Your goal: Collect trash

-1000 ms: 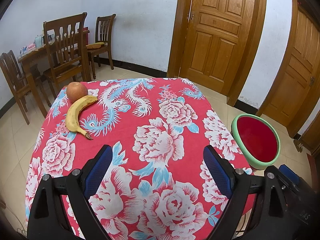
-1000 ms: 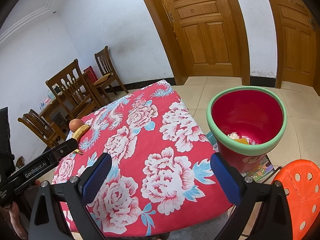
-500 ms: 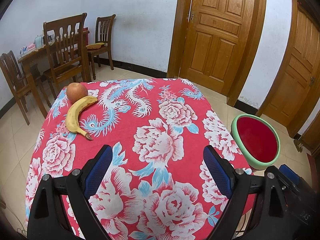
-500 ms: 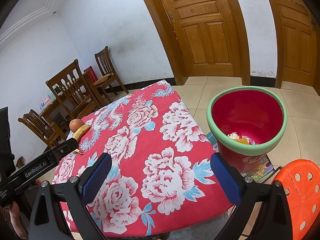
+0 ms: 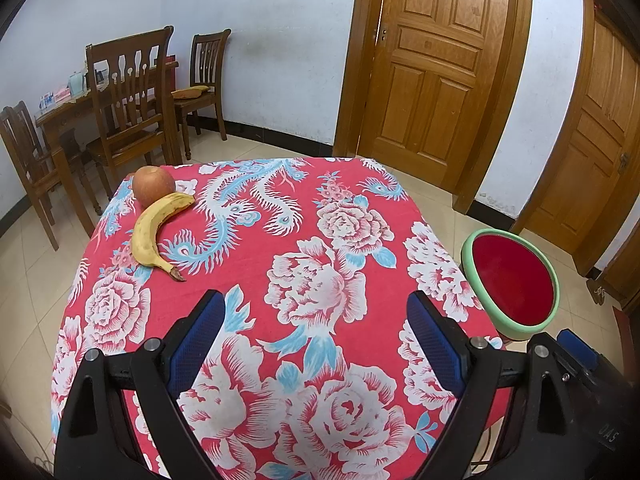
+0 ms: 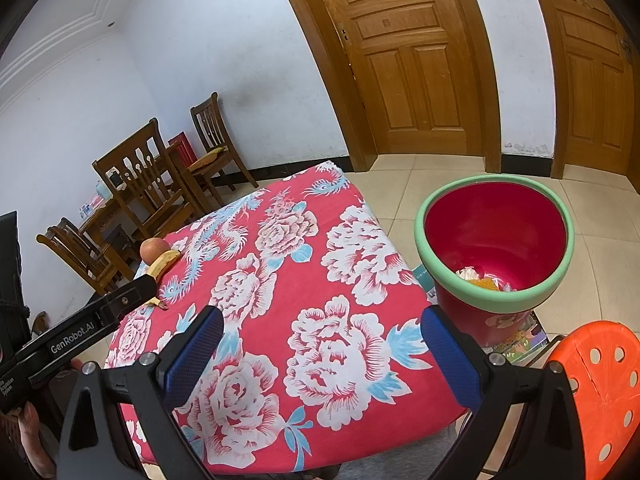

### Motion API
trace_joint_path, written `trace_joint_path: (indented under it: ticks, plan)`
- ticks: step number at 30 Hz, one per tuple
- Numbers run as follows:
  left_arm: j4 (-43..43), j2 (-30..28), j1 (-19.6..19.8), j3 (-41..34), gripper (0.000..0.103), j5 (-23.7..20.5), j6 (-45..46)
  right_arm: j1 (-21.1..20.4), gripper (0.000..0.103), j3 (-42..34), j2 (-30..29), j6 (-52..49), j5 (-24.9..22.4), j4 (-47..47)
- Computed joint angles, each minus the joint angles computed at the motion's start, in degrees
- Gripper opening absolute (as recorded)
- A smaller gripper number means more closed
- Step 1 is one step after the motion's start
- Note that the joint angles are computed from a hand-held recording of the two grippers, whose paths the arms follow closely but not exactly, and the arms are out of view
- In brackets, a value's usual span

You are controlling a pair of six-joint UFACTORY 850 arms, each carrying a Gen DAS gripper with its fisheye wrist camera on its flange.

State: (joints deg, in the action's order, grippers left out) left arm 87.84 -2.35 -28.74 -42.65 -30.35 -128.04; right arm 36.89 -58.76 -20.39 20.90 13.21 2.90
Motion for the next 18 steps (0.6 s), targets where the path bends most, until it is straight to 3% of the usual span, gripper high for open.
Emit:
trace_joint_path:
  ticks: [18]
  plan:
    - [0.3,0.1,0.1,0.3,0.091,0.0,-0.3,0.1,0.101,0.0,-0.1,-0.2,0.1,0.3]
